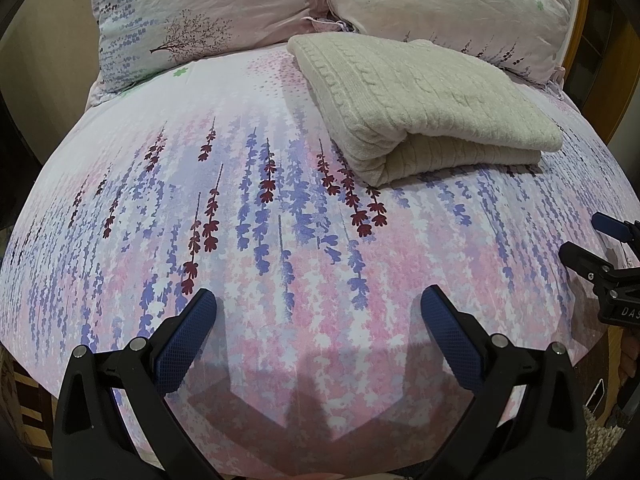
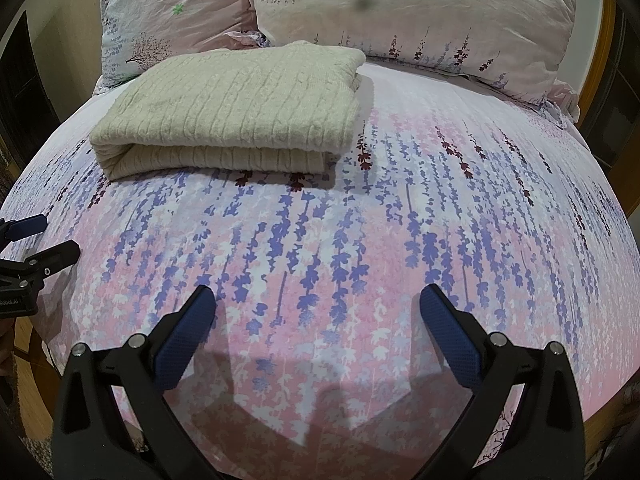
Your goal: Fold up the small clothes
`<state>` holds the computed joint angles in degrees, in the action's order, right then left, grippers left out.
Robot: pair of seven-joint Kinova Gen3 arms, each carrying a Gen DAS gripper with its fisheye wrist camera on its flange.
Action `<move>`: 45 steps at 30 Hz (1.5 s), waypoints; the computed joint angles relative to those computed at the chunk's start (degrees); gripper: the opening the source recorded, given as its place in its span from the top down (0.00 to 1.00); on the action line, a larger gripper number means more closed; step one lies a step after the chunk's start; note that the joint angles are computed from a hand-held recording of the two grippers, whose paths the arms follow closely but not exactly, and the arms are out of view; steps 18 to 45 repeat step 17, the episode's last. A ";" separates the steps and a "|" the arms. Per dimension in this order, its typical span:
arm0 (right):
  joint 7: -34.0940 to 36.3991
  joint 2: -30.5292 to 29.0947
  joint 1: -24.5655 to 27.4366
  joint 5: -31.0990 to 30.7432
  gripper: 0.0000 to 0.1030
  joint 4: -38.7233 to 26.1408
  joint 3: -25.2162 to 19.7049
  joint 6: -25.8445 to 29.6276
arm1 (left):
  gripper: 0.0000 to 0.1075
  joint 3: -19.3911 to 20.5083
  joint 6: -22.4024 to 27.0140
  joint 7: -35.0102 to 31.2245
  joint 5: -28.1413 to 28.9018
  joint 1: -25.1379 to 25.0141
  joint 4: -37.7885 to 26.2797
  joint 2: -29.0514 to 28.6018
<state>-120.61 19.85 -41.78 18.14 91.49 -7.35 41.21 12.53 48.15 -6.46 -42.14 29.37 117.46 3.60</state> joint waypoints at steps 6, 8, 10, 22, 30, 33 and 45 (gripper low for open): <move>-0.14 -0.01 -0.09 0.06 0.02 0.02 0.07 0.02 | 0.06 0.07 -0.03 0.59 -0.42 0.10 0.21 0.00; -0.17 -0.02 -0.10 0.06 0.02 0.03 0.07 0.03 | 0.06 0.10 -0.06 0.67 -0.47 0.14 0.30 -0.02; -0.26 -0.09 -0.15 0.10 0.02 0.17 0.06 -0.01 | 0.06 0.17 0.00 0.73 -0.41 0.21 0.33 -0.02; -0.64 -0.01 -0.32 0.31 0.02 0.05 0.10 0.07 | 0.06 0.14 0.03 0.78 -0.43 0.21 0.29 -0.01; -0.64 -0.01 -0.32 0.31 0.02 0.05 0.10 0.07 | 0.06 0.14 0.03 0.78 -0.43 0.21 0.29 -0.01; -0.64 -0.01 -0.32 0.31 0.02 0.05 0.10 0.07 | 0.06 0.14 0.03 0.78 -0.43 0.21 0.29 -0.01; -0.64 -0.01 -0.32 0.31 0.02 0.05 0.10 0.07 | 0.06 0.14 0.03 0.78 -0.43 0.21 0.29 -0.01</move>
